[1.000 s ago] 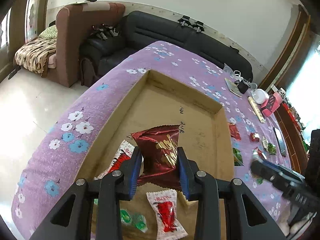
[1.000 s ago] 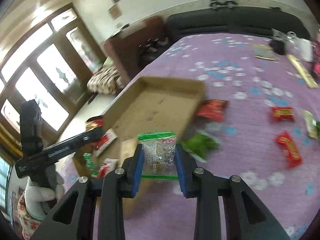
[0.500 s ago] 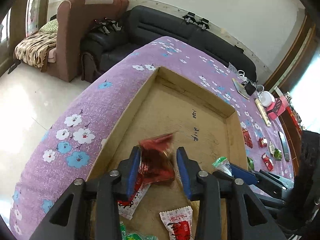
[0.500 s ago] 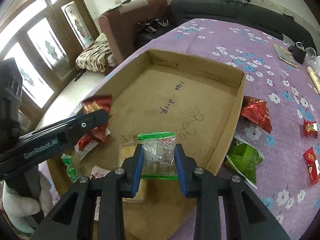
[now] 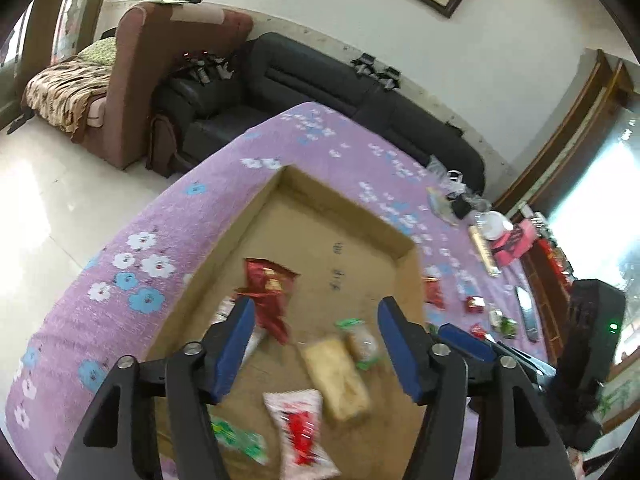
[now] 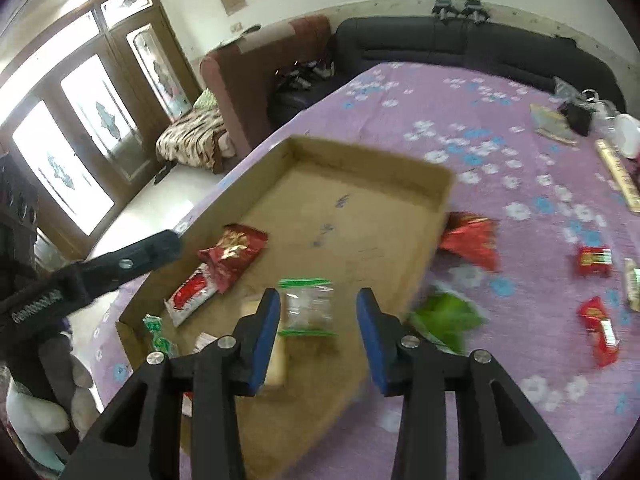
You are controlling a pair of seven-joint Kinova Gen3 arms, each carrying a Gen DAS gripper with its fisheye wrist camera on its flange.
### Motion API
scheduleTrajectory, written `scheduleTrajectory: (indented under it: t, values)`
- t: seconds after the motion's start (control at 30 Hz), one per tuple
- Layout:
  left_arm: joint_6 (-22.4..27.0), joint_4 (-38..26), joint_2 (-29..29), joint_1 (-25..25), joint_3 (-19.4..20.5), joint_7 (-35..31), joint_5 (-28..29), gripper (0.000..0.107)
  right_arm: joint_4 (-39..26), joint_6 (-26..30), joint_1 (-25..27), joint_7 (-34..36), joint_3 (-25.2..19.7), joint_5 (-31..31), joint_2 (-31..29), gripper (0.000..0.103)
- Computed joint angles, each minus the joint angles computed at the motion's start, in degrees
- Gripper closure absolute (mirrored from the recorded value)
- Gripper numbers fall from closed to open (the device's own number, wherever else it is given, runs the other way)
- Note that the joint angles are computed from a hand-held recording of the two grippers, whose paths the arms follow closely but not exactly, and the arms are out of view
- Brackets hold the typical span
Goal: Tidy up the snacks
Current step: 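Carry both snacks to the box and open both tools to drop them, then grasp the red candy bar packet with the right tool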
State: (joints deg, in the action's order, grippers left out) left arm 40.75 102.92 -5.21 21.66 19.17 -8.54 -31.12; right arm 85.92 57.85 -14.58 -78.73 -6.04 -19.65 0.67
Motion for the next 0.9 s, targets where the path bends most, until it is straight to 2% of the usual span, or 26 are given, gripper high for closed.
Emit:
scheduleTrajectory:
  t: [0.07,0.17,0.33,0.43,0.57,0.73,0.9]
  values:
    - [-0.9,-0.3,-0.1,0.5,0.6,0.7,0.0,0.031,0.8,0.5,2.2,2.5,2.1,-1.7,-1.4,0.056]
    - [-3.3,-0.7,0.3,1.5,1.4,0.8,1.1,0.029,1.8,2.0,6.9,5.5,6.1,-3.1,-2.7,0.053]
    - [-5.1,-3.6,3.9,5.0,1.9,0.8,1.6,0.027,2.2,3.8,15.9,6.6,12.1,-2.6,-2.0,0.053]
    - [-6.1,-5.9,6.8,8.1,1.0,0.4,2.1,0.027,2.1,4.9,20.8,7.7,14.2,-4.7,-0.9,0.053]
    - [-6.0,-8.8,10.5,12.0,-0.3,-0.3,2.3,0.027,2.8,5.0,23.5,9.6,13.4,-6.1,0.2,0.053]
    - [-0.8,-14.4,14.7,16.8,-1.8,-4.4,3.2,0.027,3.5,3.1,22.5,11.1,10.5,-7.2,2.0,0.052]
    - [5.1,-19.1,17.3,21.1,-4.7,-7.2,2.5,0.027,4.0,-2.2,19.6,10.0,7.9,-4.3,3.9,0.051]
